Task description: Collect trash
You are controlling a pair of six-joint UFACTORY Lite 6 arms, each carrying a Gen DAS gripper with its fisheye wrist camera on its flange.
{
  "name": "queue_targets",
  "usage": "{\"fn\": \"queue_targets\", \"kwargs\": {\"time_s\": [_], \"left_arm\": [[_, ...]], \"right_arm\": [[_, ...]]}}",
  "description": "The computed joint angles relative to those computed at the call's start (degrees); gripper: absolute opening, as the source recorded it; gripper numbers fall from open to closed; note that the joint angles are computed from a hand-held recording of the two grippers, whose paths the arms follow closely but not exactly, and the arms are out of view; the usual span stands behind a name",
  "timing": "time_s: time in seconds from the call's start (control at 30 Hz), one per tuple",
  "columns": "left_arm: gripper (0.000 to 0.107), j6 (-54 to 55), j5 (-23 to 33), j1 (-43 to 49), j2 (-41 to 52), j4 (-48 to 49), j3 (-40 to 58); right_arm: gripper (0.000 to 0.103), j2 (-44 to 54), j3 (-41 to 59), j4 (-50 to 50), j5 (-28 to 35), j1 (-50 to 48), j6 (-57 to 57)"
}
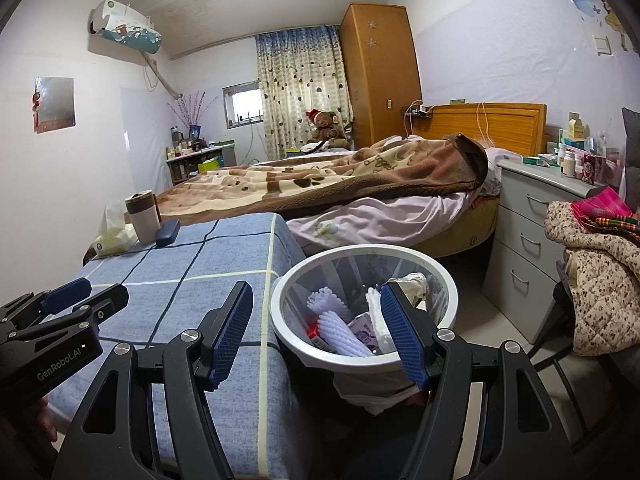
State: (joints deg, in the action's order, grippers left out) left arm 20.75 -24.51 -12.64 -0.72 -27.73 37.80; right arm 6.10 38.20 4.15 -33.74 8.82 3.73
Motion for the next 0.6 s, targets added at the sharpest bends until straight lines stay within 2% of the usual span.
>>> {"fn": "queue_targets", "kwargs": {"time_s": [0.6], "left_arm": [[0.056,-1.1,0.4,1.0,-1.2,1.4,-1.1]], "right_arm": [[0.068,0.0,0.1,0.6,0.3,0.8,-0.5]]}}
